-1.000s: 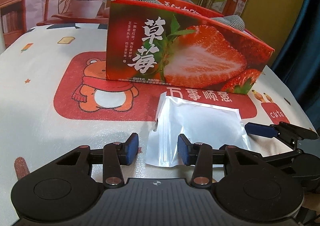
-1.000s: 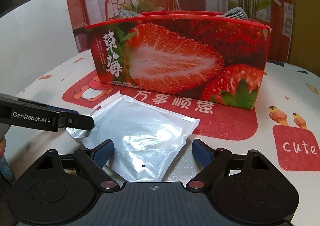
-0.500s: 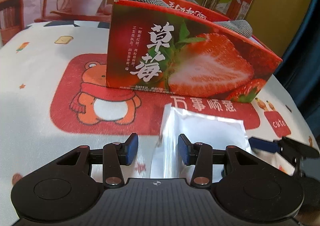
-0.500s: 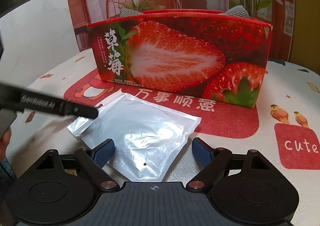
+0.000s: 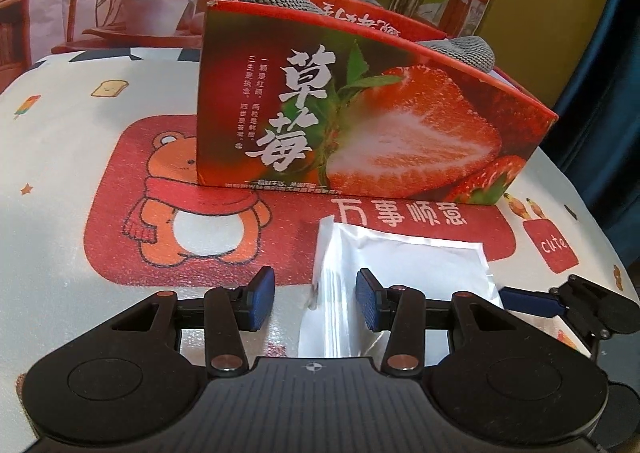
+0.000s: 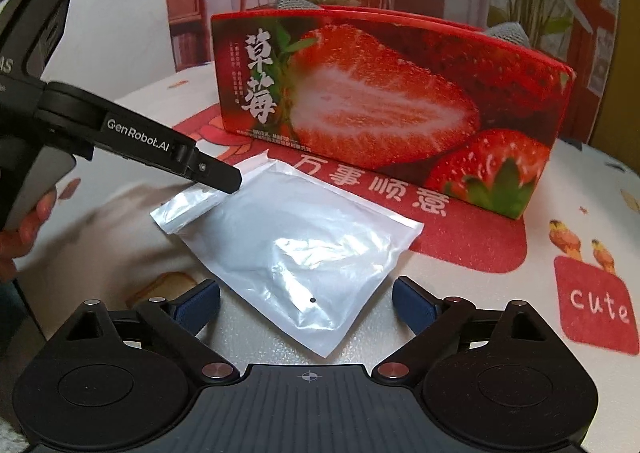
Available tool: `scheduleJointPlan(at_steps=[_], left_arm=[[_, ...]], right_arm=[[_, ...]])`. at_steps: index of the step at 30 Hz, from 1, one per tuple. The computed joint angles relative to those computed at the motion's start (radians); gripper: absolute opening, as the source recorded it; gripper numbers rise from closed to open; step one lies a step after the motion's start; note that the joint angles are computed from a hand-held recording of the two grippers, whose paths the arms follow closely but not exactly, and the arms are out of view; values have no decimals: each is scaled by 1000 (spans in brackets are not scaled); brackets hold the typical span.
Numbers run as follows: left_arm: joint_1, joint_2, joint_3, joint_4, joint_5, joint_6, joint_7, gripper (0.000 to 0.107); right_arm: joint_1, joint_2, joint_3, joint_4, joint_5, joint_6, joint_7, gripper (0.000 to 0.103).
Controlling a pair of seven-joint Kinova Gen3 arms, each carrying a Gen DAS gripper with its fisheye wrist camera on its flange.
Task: Organize soft objects
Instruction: 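Close the left tool on the edge of the white foil pouch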
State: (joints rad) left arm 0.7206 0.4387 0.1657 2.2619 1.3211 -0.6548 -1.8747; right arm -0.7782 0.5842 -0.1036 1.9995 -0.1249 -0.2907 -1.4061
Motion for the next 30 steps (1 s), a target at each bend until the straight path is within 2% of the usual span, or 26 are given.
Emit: scheduleJointPlan(at_steps=[9,19,24,27,30], left_arm=[[-26,9,-19,-13,-57,29,23,48],[-77,25,-59,-55,-139,98,24,48],[-81,34,-77,-76,-167,125,28,53],[-64,44,-89,-88,-156,122,8,59],[-62,51,-88,-94,-180,122,22,59]], right_arm=[[57,29,-36,-57,53,25,-12,90],[81,67,-29,-148,83,79,-17,87],[148,82,-91,-165,138,87,-35,91],[158,87,-101,-170,151,87,-43,93],[163,92,-108,-175,164,84,-48,96]])
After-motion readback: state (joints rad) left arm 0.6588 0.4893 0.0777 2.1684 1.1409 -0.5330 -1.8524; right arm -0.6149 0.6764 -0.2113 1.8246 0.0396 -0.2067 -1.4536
